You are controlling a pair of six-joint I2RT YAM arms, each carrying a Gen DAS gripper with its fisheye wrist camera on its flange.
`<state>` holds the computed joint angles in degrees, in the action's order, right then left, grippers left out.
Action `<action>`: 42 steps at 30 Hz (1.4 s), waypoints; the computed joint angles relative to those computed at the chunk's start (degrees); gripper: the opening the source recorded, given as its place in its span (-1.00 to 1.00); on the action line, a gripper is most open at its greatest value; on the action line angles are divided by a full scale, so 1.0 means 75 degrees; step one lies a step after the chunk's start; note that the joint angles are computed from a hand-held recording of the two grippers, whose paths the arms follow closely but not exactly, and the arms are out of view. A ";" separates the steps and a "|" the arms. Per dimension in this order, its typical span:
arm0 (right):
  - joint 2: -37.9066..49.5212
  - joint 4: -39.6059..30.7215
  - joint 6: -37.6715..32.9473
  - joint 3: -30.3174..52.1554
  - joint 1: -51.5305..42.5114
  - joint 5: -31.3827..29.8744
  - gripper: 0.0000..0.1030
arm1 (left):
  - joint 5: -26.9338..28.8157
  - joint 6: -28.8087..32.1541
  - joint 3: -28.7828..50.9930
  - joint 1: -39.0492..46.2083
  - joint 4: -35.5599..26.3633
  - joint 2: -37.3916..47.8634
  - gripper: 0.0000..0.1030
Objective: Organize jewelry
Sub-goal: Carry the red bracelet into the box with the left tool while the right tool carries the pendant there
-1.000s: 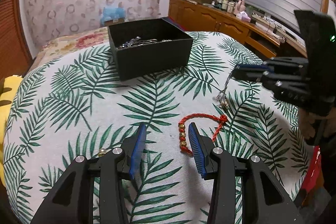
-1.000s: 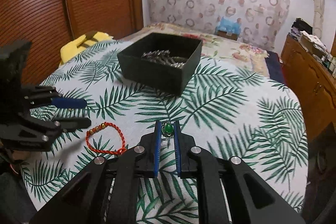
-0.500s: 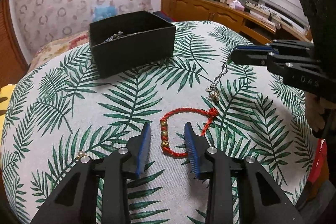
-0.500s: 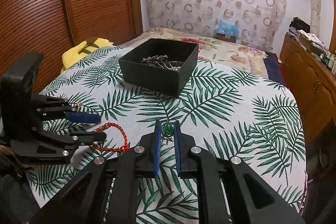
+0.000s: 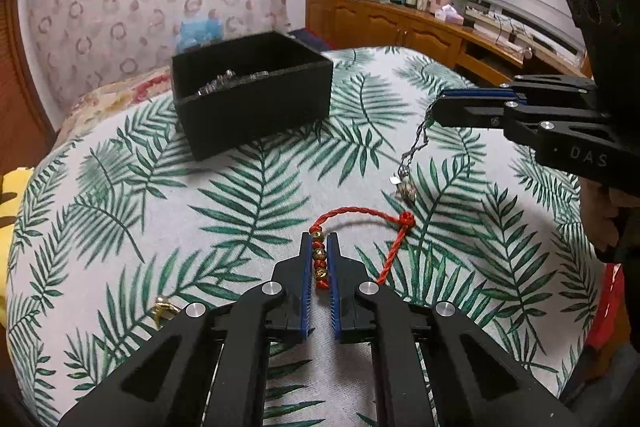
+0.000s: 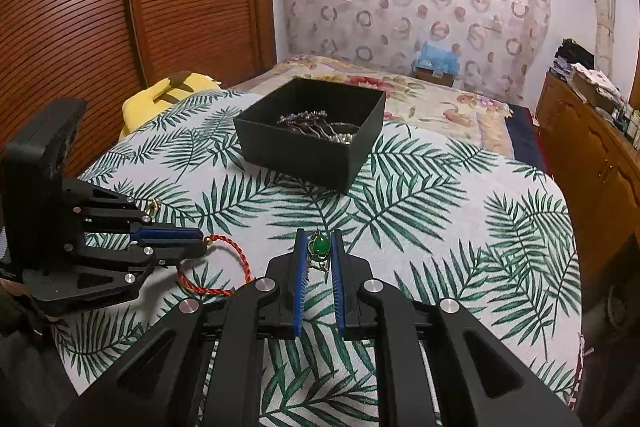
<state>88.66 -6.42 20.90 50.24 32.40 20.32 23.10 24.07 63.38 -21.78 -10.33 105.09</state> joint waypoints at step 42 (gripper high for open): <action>0.2565 -0.0846 -0.1289 0.4177 -0.1352 -0.0730 -0.74 | -0.0116 -0.0907 0.2838 0.0600 -0.0303 0.1056 -0.88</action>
<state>107.90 -12.77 11.23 81.57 22.26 14.85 22.23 17.27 84.66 -17.29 -12.60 113.01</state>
